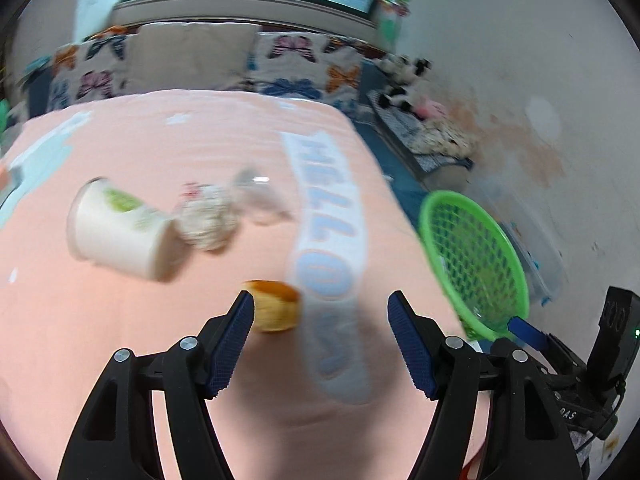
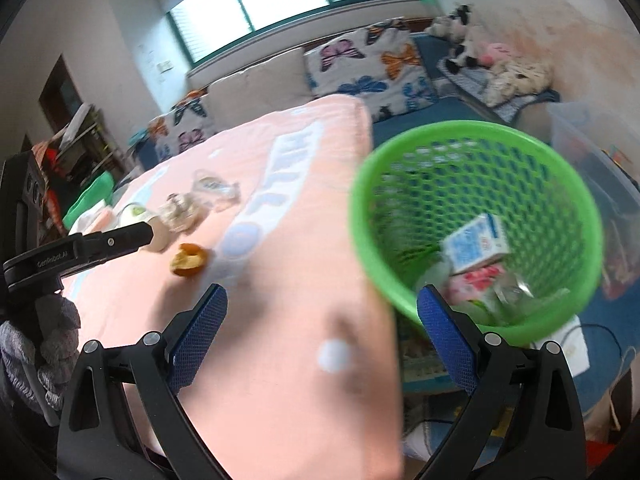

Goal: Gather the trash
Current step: 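Grasp orange peel with right gripper while left gripper grasps white paper cup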

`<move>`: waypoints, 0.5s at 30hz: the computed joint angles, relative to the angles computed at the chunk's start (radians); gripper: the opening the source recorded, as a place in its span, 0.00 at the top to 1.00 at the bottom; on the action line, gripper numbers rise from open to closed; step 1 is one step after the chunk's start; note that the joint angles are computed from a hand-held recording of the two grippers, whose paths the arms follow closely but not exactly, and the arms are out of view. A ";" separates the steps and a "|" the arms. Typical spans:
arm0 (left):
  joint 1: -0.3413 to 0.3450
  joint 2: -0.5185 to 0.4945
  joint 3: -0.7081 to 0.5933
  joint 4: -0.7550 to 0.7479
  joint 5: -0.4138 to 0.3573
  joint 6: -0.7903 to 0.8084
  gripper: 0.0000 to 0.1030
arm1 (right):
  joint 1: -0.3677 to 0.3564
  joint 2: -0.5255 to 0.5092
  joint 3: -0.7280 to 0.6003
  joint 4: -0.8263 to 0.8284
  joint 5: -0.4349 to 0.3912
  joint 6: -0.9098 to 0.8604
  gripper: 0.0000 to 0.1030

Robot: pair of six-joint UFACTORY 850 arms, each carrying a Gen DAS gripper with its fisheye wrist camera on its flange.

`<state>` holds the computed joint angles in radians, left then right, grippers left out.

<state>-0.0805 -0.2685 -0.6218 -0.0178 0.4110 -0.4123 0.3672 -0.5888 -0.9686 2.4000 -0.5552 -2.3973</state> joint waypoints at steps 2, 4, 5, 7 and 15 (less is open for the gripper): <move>0.029 0.012 0.021 0.002 0.007 -0.012 0.35 | 0.020 -0.006 -0.014 -0.015 0.007 0.004 0.08; 0.059 0.024 0.042 0.002 0.013 -0.026 0.35 | 0.040 -0.016 -0.031 -0.039 0.014 0.013 0.08; 0.077 0.030 0.052 -0.001 0.017 -0.031 0.35 | 0.053 -0.022 -0.042 -0.050 0.019 0.017 0.08; 0.103 0.042 0.071 0.003 0.023 -0.048 0.35 | 0.071 -0.031 -0.058 -0.069 0.026 0.025 0.08; 0.182 0.065 0.112 0.008 0.035 -0.078 0.35 | 0.139 -0.092 -0.155 -0.196 0.062 0.118 0.08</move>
